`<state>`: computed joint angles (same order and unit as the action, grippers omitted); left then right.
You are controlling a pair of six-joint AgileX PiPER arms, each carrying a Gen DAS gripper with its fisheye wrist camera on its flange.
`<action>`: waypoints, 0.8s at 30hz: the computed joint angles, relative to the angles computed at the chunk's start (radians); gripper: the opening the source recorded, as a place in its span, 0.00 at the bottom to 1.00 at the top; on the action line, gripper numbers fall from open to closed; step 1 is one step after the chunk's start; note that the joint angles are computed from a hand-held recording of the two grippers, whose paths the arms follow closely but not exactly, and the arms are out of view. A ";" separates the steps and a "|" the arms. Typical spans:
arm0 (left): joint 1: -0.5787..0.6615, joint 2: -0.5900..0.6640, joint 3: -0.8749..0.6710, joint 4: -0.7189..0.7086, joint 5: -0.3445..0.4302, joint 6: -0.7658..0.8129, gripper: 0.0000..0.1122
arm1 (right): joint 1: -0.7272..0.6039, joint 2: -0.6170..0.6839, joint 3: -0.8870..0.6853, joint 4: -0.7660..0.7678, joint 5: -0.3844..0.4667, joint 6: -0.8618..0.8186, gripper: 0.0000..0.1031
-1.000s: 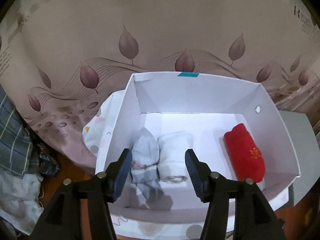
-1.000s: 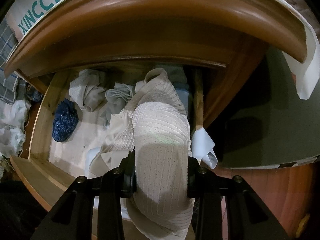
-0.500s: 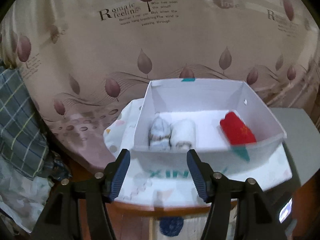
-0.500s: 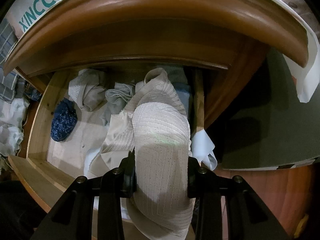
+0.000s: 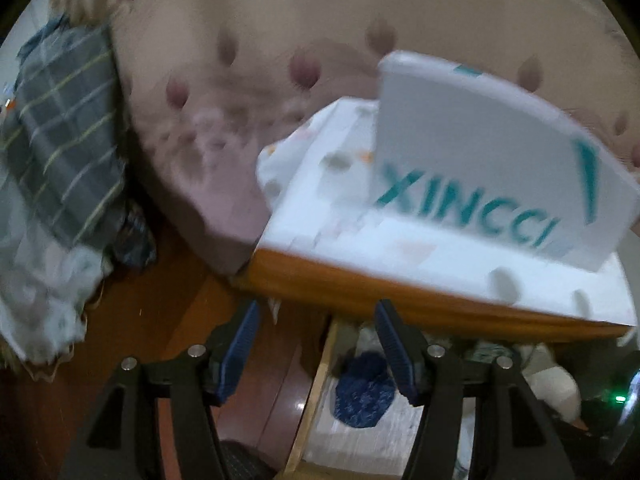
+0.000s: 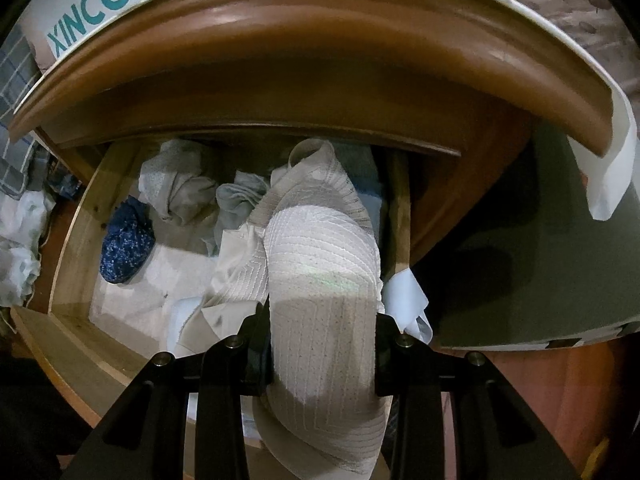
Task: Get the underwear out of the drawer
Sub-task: 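Withdraw the left tool back to the drawer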
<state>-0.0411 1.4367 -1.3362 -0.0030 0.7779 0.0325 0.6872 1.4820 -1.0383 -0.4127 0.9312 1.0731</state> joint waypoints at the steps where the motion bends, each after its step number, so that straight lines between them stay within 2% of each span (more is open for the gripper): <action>1: -0.003 0.003 0.026 0.027 -0.023 -0.027 0.55 | 0.005 0.004 -0.005 -0.007 0.006 0.003 0.31; 4: 0.004 0.006 0.107 0.079 -0.099 -0.065 0.55 | 0.024 0.013 -0.019 -0.032 0.024 0.015 0.31; 7: 0.019 0.025 0.133 0.082 -0.127 -0.046 0.55 | 0.041 0.016 -0.027 -0.053 0.035 0.024 0.31; 17: 0.091 0.104 0.065 -0.016 -0.047 -0.011 0.55 | 0.074 -0.017 -0.051 -0.098 0.017 0.046 0.31; 24: 0.146 0.144 0.009 -0.045 0.010 -0.049 0.55 | 0.035 -0.057 -0.069 -0.001 0.020 -0.020 0.31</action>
<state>0.1053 1.5812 -1.3275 -0.0481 0.7874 -0.0162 0.7221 1.4254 -1.1077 -0.4137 0.9511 1.0530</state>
